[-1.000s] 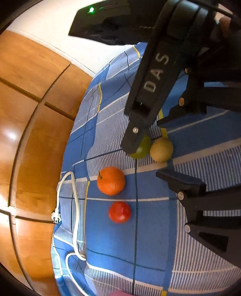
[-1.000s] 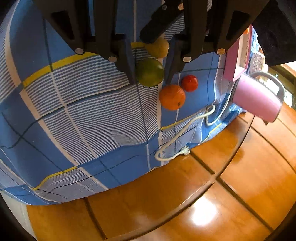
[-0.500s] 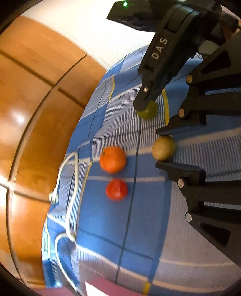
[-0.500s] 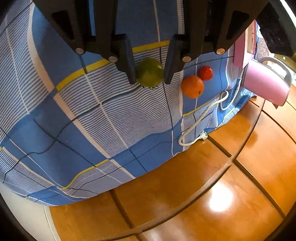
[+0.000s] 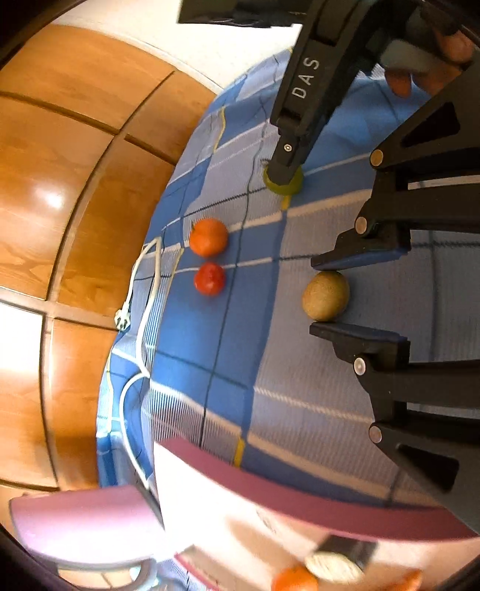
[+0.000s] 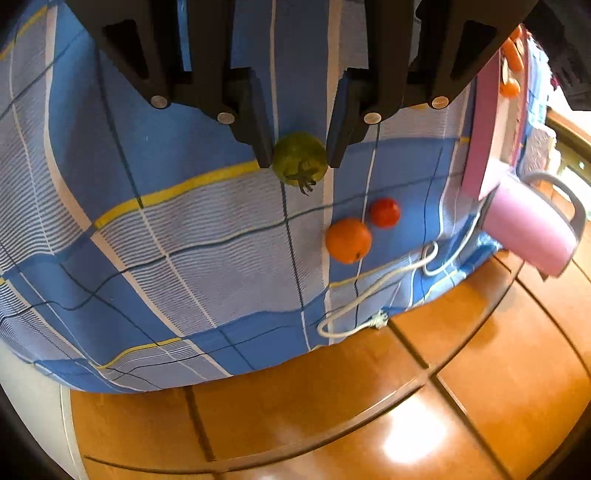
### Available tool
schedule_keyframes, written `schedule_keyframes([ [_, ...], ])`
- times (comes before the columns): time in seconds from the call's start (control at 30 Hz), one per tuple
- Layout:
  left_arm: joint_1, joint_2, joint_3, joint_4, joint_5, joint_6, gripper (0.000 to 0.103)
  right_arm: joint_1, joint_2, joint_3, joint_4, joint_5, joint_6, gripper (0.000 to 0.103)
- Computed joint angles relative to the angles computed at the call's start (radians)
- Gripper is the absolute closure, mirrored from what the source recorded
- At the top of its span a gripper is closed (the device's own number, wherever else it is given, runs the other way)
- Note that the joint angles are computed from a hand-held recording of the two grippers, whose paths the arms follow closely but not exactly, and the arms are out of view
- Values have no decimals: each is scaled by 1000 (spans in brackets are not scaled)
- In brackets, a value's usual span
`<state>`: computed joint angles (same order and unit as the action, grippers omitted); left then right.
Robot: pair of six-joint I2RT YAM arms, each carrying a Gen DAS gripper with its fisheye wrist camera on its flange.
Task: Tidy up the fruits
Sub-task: 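Lift the pale yellow fruit and green tomato off the bedspread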
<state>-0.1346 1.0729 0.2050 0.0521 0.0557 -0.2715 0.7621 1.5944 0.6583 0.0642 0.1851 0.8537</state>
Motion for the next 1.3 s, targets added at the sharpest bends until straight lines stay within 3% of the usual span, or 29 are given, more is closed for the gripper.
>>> schedule_keyframes([
  [0.17,-20,-172,-51,-123,-71,-4,75,55,4,18,-71,16,7,74],
  [0.3,21,-264,-77,-184,-56,-16,74,110,14,44,-136,54,13,74],
  [0.47,-3,-217,-84,-133,-88,-34,74,160,57,96,-202,129,-25,74],
  [0.63,29,-196,-85,-107,-51,-41,73,145,51,72,-165,112,-40,74],
  [0.8,5,-184,-79,-104,-80,-38,74,125,39,38,-105,90,-27,74],
  [1.3,-51,-190,-93,-82,-151,-40,75,165,92,103,-179,179,-78,77],
])
